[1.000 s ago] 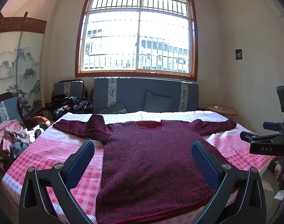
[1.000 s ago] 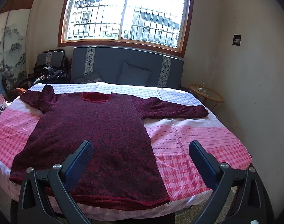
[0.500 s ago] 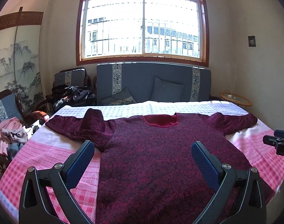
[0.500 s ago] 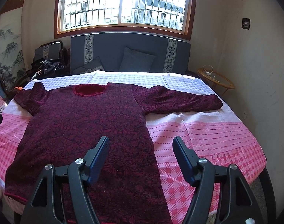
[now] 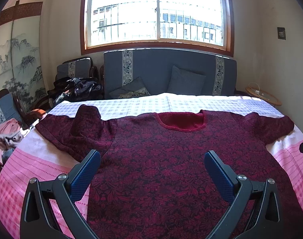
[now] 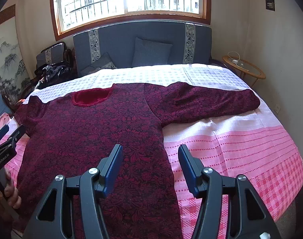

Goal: Fold small clothes
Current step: 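Move the right gripper over the sweater sleeve nearest it and grasp its cuff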

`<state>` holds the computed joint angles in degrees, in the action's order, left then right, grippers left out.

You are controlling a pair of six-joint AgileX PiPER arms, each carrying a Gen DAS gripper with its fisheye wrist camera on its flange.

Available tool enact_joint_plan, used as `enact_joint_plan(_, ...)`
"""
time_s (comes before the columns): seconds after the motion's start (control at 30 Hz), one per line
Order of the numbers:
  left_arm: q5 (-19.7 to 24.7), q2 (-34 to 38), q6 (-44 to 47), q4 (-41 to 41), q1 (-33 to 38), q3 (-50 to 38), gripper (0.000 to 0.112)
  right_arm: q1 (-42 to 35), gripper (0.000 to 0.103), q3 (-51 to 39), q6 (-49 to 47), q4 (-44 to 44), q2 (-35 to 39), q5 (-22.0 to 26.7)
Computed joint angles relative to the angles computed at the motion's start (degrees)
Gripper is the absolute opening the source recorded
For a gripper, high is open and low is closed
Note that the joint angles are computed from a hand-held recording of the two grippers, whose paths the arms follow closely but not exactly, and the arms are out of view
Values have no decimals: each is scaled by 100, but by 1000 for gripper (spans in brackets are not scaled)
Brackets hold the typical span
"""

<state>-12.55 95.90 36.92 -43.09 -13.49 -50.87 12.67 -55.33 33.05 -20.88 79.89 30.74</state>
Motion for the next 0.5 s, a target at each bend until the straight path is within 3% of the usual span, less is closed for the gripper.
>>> enact_joint_plan(0.5, -285, 1017, 1226, -1377, -166, -700, 103, -651, 55, -488, -999, 776, 1017, -410)
